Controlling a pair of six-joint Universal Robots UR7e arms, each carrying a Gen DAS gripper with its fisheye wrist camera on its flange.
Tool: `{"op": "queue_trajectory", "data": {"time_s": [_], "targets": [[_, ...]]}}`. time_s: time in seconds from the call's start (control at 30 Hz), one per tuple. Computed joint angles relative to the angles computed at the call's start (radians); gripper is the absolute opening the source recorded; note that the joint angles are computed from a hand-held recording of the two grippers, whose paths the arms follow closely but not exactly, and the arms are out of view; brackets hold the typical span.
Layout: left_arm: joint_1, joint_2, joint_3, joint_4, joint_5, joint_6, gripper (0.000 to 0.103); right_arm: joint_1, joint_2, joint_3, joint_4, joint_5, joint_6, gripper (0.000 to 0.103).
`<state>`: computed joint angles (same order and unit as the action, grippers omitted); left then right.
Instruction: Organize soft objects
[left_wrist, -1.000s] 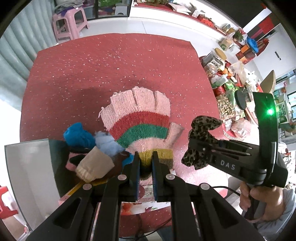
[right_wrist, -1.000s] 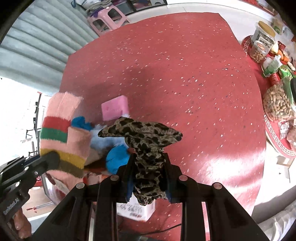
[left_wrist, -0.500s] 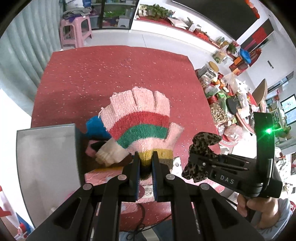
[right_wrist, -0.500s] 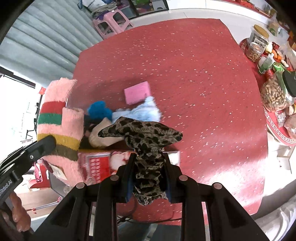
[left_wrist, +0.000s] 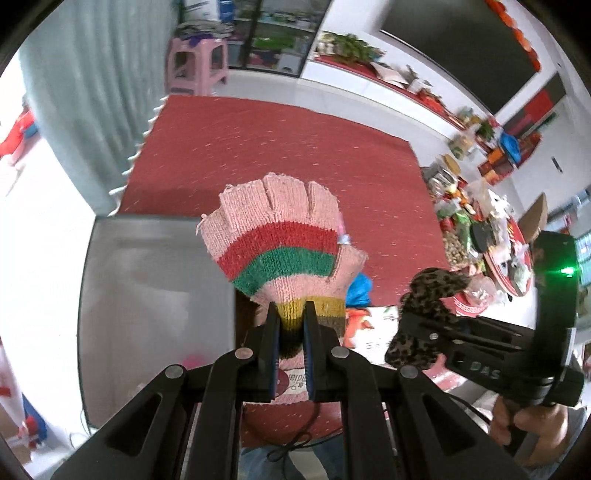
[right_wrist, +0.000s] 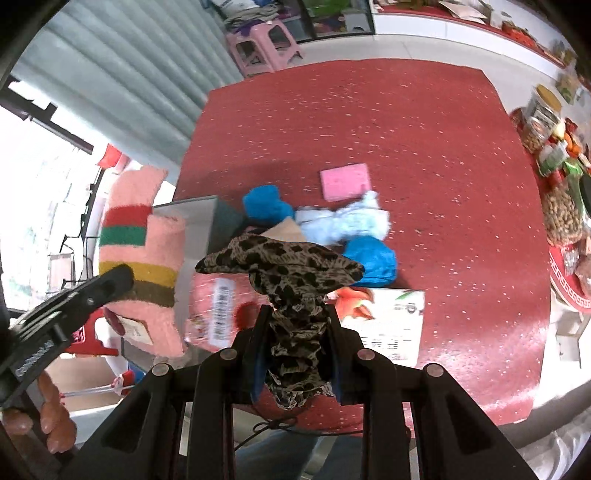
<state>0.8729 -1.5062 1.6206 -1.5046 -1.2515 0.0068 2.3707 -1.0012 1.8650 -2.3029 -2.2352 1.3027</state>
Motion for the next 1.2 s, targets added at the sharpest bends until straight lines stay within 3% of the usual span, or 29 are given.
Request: {"op": "queue_trajectory", "data": {"time_s": [0.37, 1.2], "targets": [[0.082, -0.054, -0.014, 0.026, 0.097, -0.05, 0.012, 0.013, 0.108, -0.136, 0.015, 0.028, -0.118, 0.028], [0.195, -0.088, -0.046, 0.084, 0.205, -0.138, 0.012, 0.001, 0.331, -0.426, 0.084, 0.143, -0.403, 0.028]]}}
